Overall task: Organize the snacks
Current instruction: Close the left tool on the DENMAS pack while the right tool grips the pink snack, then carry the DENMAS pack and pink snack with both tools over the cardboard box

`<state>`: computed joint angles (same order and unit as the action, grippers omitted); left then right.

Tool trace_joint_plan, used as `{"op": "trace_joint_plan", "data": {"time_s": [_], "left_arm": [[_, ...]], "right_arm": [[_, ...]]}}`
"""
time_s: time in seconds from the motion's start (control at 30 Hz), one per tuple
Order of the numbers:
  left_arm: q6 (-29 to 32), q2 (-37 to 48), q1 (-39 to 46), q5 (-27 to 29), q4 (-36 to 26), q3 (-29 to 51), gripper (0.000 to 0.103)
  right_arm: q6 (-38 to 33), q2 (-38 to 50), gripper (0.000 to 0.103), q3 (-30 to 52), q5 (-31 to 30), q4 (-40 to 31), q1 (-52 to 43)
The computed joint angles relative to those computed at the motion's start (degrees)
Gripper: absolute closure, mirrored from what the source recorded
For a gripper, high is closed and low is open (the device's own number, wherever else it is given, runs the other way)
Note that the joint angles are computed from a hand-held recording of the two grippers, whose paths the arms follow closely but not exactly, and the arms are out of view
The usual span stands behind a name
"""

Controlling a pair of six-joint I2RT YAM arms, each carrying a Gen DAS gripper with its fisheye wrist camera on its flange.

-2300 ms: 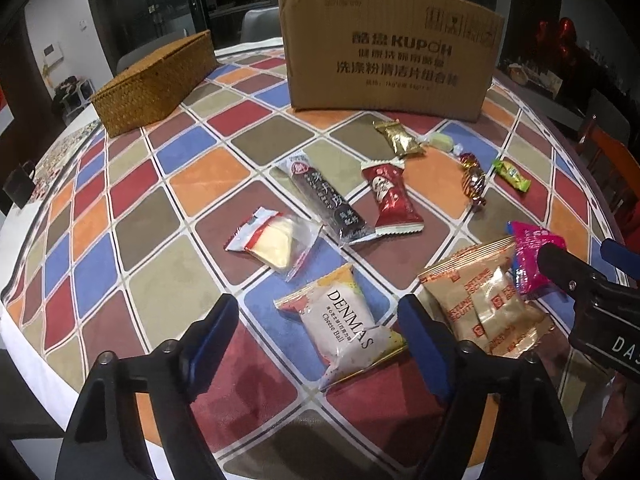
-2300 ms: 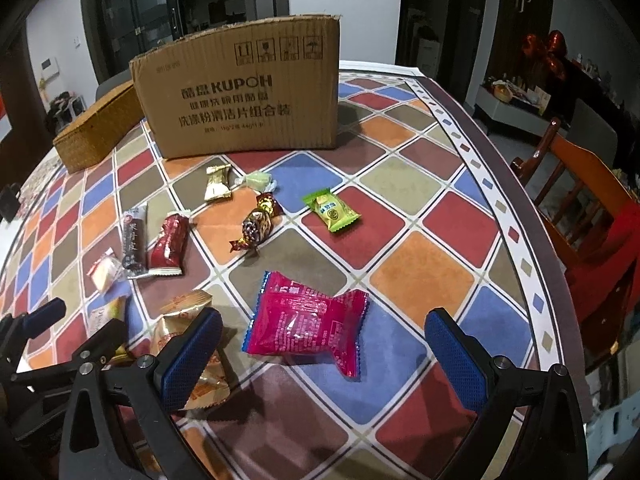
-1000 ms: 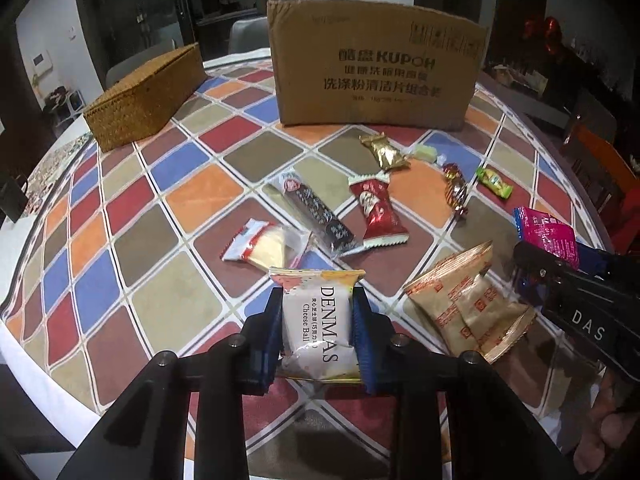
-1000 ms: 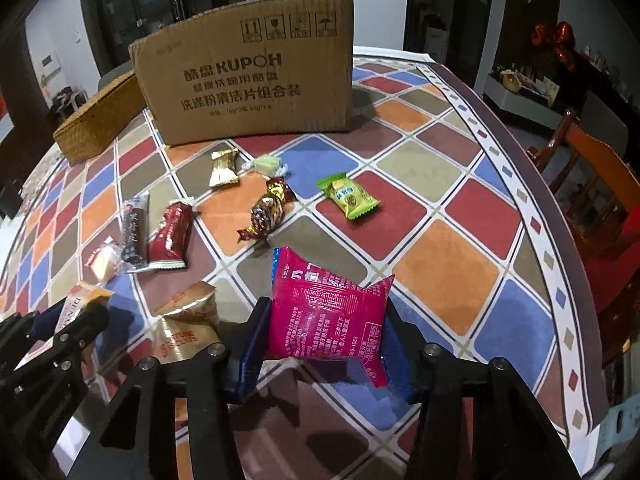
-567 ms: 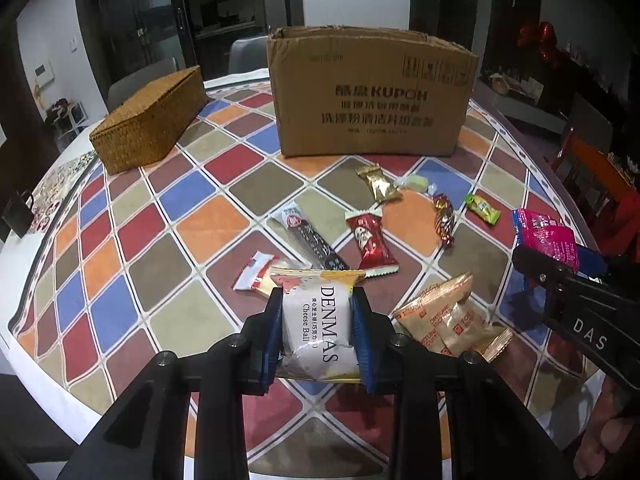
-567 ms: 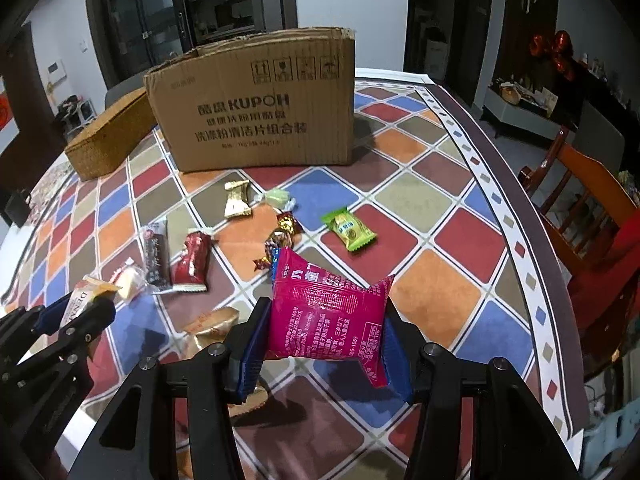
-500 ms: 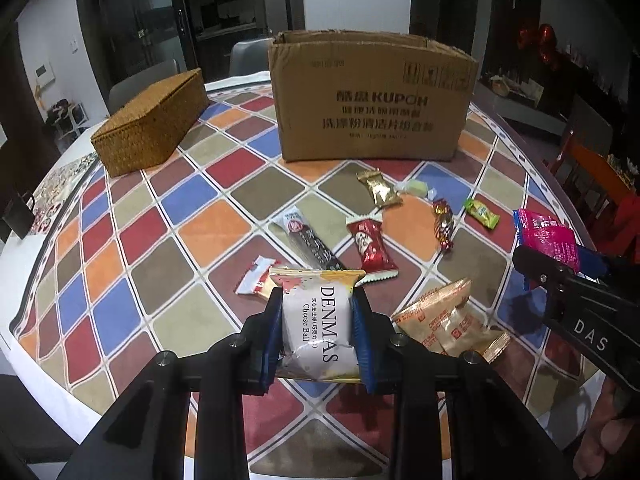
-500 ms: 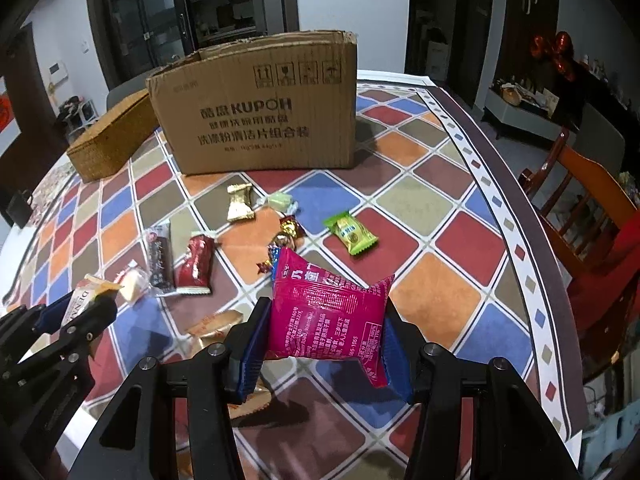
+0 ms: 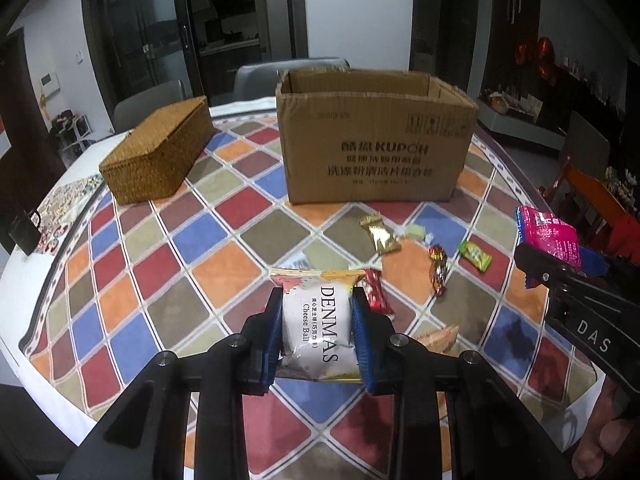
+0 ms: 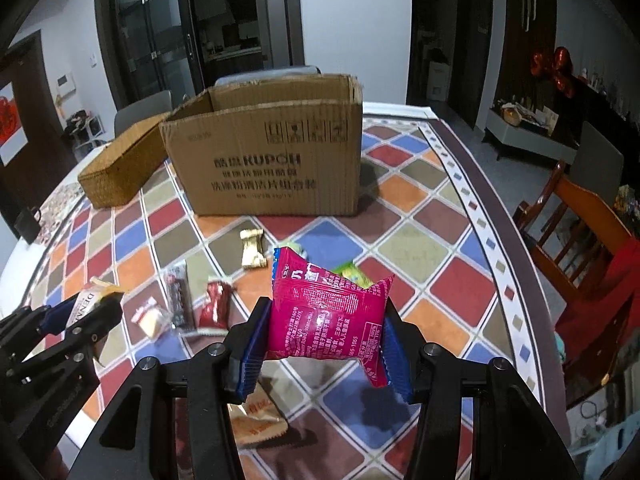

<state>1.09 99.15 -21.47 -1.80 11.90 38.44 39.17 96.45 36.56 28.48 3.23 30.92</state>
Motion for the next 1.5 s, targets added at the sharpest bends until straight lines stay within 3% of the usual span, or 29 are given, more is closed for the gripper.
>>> {"op": "trace_joint_plan", "data": {"time_s": [0.73,1.5], "left_arm": [[1.1,-3.2,1.4,1.3,-5.9,8.3,0.071],[1.9,1.1,1.2,0.8,-7.6,19.9,0.071]], "right_arm": [[-5.5,-4.7,0.050,5.9,1.9,-3.3,-2.0],[-13.2,-4.3,0.050,13.0,2.2,-2.2,-6.5]]}}
